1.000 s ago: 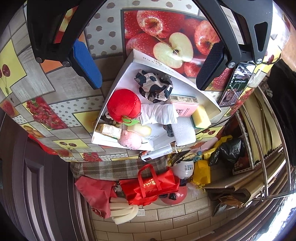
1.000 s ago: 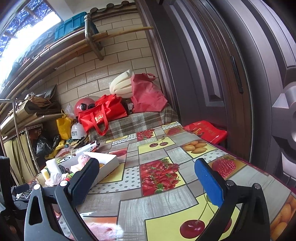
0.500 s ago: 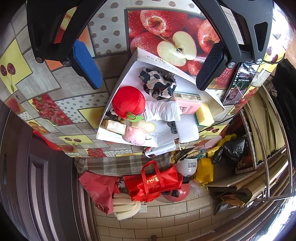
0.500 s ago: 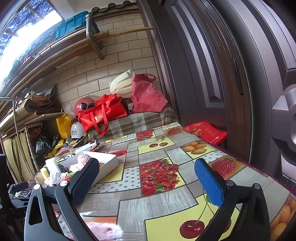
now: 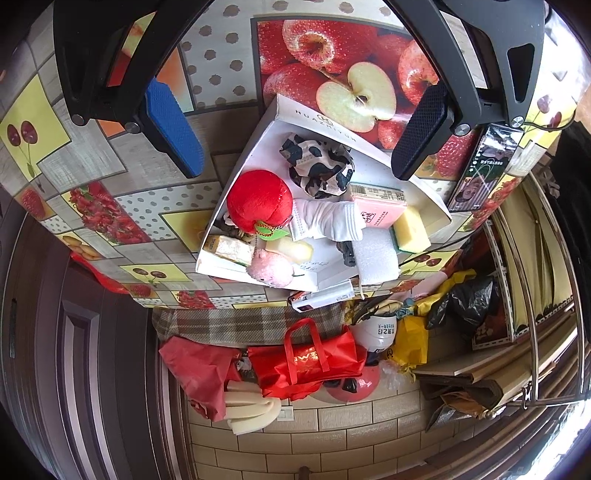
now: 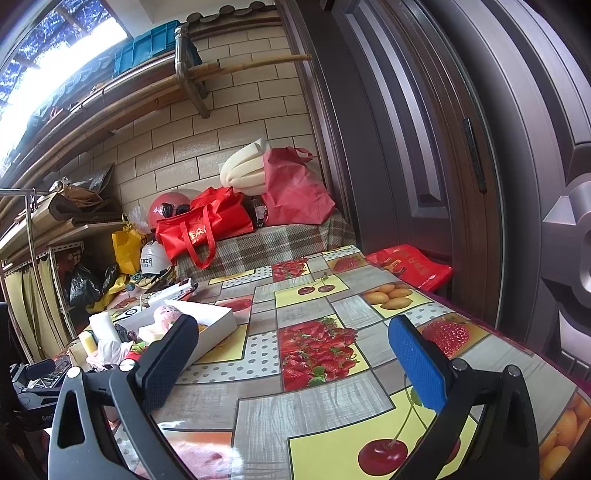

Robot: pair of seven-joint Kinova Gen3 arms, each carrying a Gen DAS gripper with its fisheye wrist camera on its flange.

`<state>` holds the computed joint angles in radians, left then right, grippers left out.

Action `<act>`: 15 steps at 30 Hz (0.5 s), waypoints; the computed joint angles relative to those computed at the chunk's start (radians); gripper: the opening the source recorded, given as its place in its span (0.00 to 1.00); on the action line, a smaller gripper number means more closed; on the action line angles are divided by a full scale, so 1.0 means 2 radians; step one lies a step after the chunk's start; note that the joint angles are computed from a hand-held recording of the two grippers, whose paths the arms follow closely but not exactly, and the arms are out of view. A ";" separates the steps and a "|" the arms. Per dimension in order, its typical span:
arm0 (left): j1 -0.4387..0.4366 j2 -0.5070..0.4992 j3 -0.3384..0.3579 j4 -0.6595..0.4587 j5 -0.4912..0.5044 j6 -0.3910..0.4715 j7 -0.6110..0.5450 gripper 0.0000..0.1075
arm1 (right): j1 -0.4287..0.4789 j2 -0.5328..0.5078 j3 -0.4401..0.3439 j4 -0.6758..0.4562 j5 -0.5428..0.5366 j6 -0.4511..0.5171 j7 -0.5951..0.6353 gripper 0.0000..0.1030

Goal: Organize soft objects

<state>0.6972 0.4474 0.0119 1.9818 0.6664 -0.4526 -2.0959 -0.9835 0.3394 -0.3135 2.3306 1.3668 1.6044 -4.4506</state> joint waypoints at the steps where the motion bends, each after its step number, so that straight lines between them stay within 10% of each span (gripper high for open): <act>1: 0.000 0.000 0.000 0.000 0.000 0.000 0.000 0.96 | 0.000 0.000 0.000 0.000 0.000 0.000 0.000 1.00; 15: 0.000 0.000 0.000 0.000 0.001 0.000 -0.001 0.96 | 0.001 -0.001 0.000 0.001 0.001 0.000 0.000 1.00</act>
